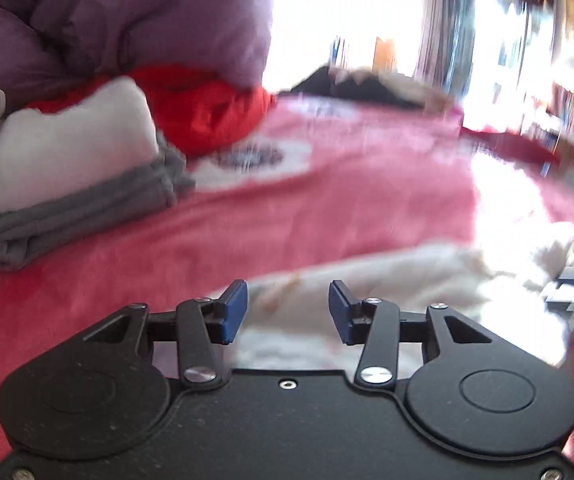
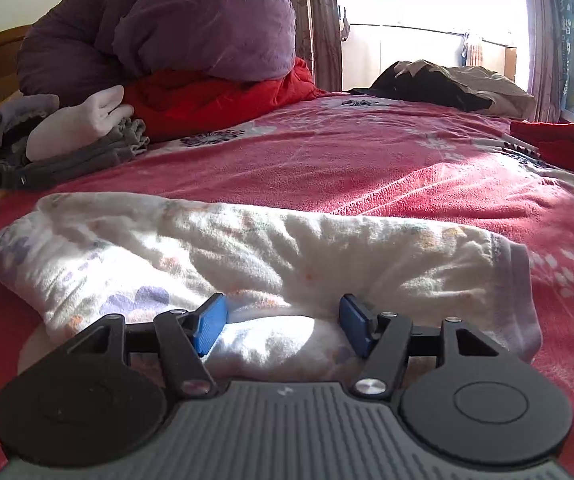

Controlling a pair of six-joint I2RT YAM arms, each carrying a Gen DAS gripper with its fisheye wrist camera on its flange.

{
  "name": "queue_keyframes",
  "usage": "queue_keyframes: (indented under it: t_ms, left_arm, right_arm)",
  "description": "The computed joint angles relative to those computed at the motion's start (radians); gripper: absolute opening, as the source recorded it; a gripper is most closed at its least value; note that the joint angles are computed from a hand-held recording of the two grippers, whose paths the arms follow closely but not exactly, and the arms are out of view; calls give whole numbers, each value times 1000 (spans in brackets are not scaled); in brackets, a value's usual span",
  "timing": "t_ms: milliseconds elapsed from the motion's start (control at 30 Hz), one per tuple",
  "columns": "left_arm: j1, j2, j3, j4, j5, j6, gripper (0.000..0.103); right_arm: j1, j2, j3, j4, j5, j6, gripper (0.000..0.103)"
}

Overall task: Fold clothes
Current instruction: 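Move the right gripper to the lavender end of the folded garment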

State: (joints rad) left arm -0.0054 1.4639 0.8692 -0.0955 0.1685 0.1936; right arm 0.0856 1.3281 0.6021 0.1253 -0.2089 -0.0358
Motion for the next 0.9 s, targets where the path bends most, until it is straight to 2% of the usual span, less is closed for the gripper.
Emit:
queue_keyframes:
  t_ms: [100,167,300,367,433,500,533,567,600,633,700,800,900]
  left_arm:
    - [-41,-39,-33,52,-59,17,46]
    - [-36,-97,-69,97,-7,-8,53]
    - [-80,-171,-121,134,112,-66,53]
    - [-138,-174,-134,141,151,-71,58]
    - [-231,-123,-104,89,64,-39,61]
    - [-317,-42,-64,39,-55,-11,62]
    - [-334,-21,-73,67,-88,-10,63]
    - [-343,-11,-91,112,-106,-13,64]
    - [-344,-13,-87,112,-107,-18,65]
    - [-333,-35,-97,125,-81,-27,64]
    - [-309,-86,-134,183,-25,-51,64]
    - [-304,-129,-171,252,17,-91,64]
    - [-310,-122,-148,216,60,-115,64]
  right_arm:
    - [4,-30,-28,35,-18,-10,63]
    - [-2,-48,-42,47,-63,-9,63]
    - [12,-101,-75,73,-102,-25,63]
    - [41,-113,-74,48,-67,-46,66]
    - [78,-84,-53,-3,15,-56,67]
    - [68,-65,-61,9,2,-40,68]
    - [58,-68,-63,11,-11,-31,68]
    - [53,-78,-64,4,-20,-32,68]
    - [44,-99,-77,7,-26,-36,67]
    - [31,-129,-95,13,-34,-28,67]
    - [-15,-192,-119,-16,-76,34,67]
    - [-120,-293,-165,-63,-158,205,67]
    - [-271,-330,-203,-70,-268,403,69]
